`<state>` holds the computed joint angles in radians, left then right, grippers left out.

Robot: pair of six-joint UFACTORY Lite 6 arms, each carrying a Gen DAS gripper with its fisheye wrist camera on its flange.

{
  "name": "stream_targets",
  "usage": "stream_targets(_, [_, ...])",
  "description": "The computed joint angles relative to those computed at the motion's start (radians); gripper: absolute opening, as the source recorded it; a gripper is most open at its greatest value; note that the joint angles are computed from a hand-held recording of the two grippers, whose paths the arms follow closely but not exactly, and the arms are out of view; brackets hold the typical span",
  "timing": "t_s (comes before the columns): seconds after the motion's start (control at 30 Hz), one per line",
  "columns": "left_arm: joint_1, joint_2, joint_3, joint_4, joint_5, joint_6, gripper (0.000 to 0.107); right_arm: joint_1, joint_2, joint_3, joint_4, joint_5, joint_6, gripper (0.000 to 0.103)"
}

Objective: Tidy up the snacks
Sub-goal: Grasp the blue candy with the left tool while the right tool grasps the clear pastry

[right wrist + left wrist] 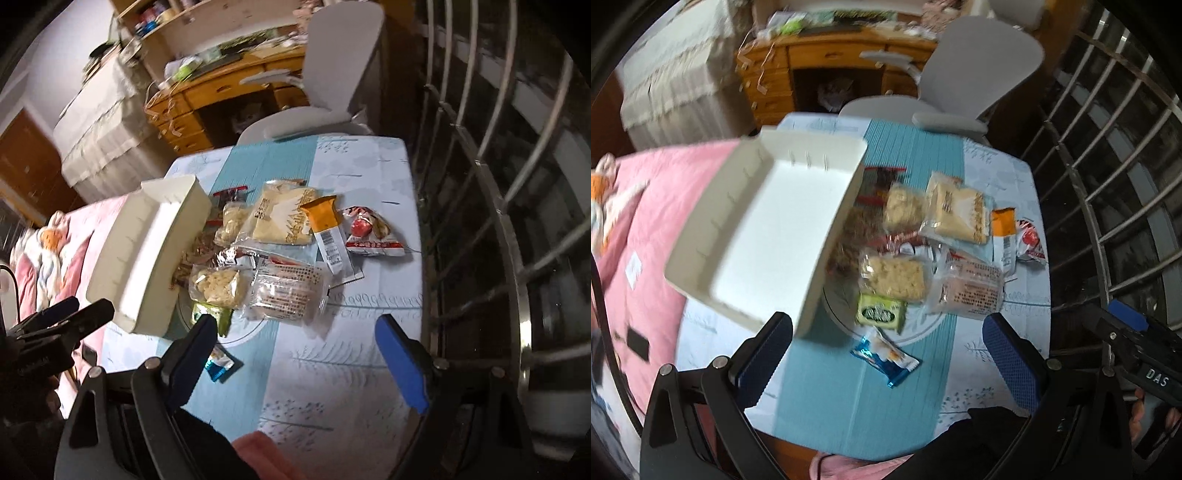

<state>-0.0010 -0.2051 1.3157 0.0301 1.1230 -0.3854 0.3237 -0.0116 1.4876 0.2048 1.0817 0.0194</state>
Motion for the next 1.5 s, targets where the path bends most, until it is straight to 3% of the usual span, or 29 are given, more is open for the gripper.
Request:
stream_targets(0.3, [-0.052, 0.055, -0.185, 0.02, -0.044, -0.223, 0.102, -0.061, 0.227, 0.043, 0.051, -0.052, -0.279, 0.065])
stream_targets(0.73, [0.005, 0.249, -0.31, -0.086, -0.157, -0.313, 0.099, 0.02, 0.421, 0.068, 0.141, -0.143, -0.703, 0.065])
stream_targets(0.9, [0.039, 0.318, -0.343, -0.139, -0.208, -0.304, 0.092, 0.067, 0.44, -0.006, 0.152, -0.252, -0.813, 0.069])
stream_targets(1.0, [0.057, 0.357, -0.359, -0.171, -0.242, -0.291, 0.089, 0.097, 0.468, -0.02, 0.137, -0.297, -0.848, 0.077])
stream_targets(1.07, [0.07, 0.382, -0.366, -0.199, -0.262, -0.278, 0.082, 0.123, 0.475, -0.036, 0.106, -0.338, -0.844, 0.085])
stream_targets(1.23, [0.086, 0.453, -0.365, -0.246, -0.297, -0.263, 0.068, 0.146, 0.5, -0.054, 0.075, -0.426, -0.885, 0.088])
stream_targets(1.3, [0.101, 0.48, -0.365, -0.273, -0.315, -0.24, 0.062, 0.143, 0.509, -0.048, 0.103, -0.432, -0.931, 0.09])
stream_targets(1.5, [0.094, 0.522, -0.329, -0.264, -0.308, -0.26, 0.061, 0.167, 0.598, 0.028, 0.119, -0.418, -0.966, 0.09])
